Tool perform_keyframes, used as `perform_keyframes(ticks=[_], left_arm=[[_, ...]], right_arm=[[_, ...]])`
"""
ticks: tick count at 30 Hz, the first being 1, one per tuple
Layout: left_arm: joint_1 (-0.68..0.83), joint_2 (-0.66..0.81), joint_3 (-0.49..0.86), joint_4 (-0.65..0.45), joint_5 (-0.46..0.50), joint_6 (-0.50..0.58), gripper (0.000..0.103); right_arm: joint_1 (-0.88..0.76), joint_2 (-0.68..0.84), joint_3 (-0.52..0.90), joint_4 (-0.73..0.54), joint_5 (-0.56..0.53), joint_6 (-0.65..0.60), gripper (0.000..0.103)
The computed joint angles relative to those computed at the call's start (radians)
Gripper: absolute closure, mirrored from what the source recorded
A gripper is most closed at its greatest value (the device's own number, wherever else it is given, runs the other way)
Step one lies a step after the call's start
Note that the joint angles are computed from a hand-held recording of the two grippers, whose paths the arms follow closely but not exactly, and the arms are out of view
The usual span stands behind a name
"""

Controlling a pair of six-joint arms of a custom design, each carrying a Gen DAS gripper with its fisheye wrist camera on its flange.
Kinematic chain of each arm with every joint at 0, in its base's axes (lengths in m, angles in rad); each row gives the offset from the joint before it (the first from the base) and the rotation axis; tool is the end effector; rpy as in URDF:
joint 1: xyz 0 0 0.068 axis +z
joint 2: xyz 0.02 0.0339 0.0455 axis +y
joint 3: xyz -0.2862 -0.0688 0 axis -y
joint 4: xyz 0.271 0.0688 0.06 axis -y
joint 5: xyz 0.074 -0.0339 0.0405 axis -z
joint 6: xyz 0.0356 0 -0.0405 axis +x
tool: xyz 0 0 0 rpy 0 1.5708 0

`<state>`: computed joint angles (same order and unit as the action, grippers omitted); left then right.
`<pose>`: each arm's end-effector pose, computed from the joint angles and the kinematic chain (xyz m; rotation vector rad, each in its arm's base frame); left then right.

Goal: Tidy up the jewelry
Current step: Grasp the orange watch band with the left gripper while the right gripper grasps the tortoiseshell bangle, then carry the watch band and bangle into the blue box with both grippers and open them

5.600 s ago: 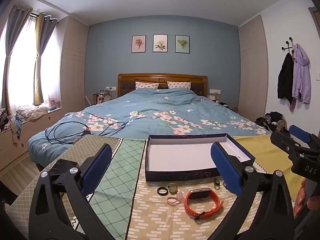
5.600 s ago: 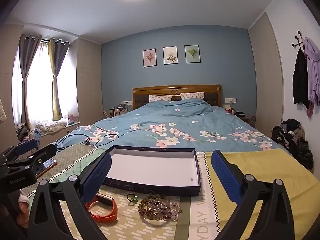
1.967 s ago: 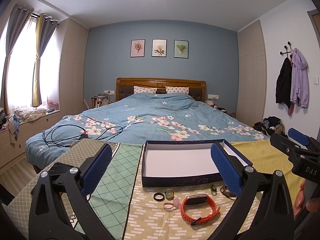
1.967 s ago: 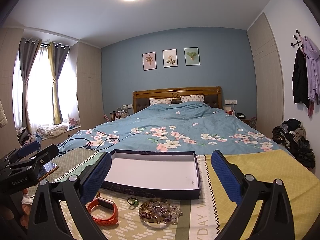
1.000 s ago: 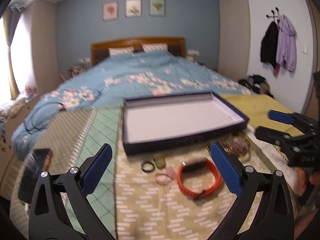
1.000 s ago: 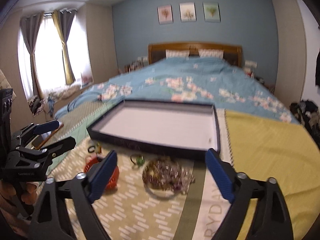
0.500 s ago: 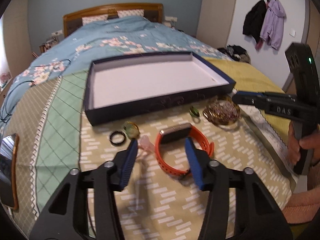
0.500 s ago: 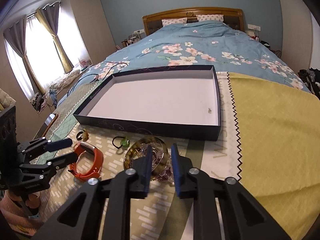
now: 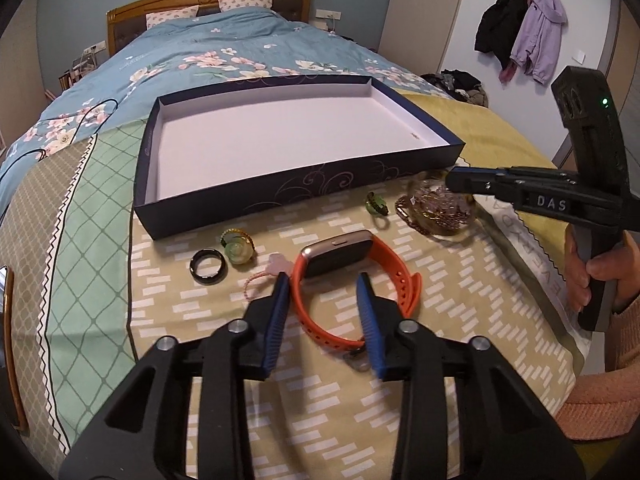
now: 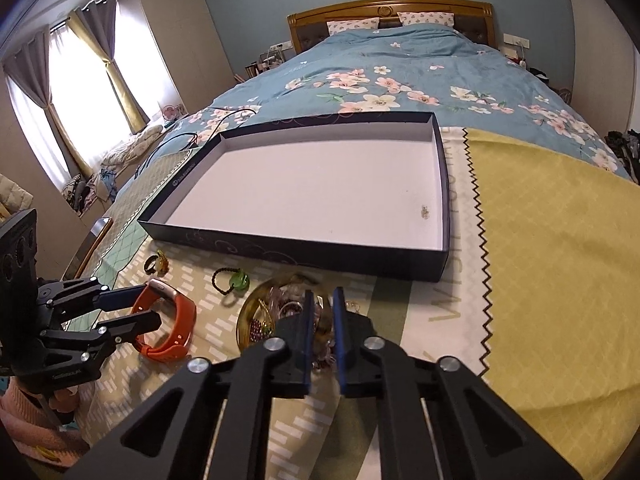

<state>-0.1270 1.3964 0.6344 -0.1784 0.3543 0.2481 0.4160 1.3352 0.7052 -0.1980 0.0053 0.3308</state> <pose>0.2674 -0.0466 0.1649 0.6013 2.3960 -0.3920 0.2577 0.1136 0.1999 -0.1008 2.4247 0.3388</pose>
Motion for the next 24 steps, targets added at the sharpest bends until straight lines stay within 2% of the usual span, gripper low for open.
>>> perform_keyframes(ticks=[2,3,4,13,16,21,24], left_arm=[[0.005,0.012,0.010,-0.003,0.003,0.002,0.082],[0.006,0.015,0.012,-0.006,0.005,0.001,0.089],[0.010,0.024,0.016,-0.012,0.008,0.000,0.090],[-0.001,0.034,0.029,-0.031,0.009,0.022,0.086],[-0.007,0.034,0.029,-0.021,-0.010,0.005,0.093],[0.011,0.038,0.041,-0.034,0.016,-0.017,0.095],[0.040,0.030,0.064,-0.061,0.063,-0.032,0.095]], right_arm=[[-0.006,-0.004,-0.002,0.004,-0.010,-0.004,0.096],[-0.008,-0.007,-0.005,0.008,-0.014,-0.003,0.096],[-0.013,-0.011,-0.009,0.014,-0.026,-0.003,0.096],[-0.033,-0.048,-0.024,0.042,-0.072,0.003,0.096],[-0.040,-0.055,-0.024,0.049,-0.081,0.005,0.096],[-0.050,-0.067,-0.009,0.059,-0.086,-0.006,0.096],[-0.069,-0.058,0.013,0.066,-0.096,-0.015,0.096]])
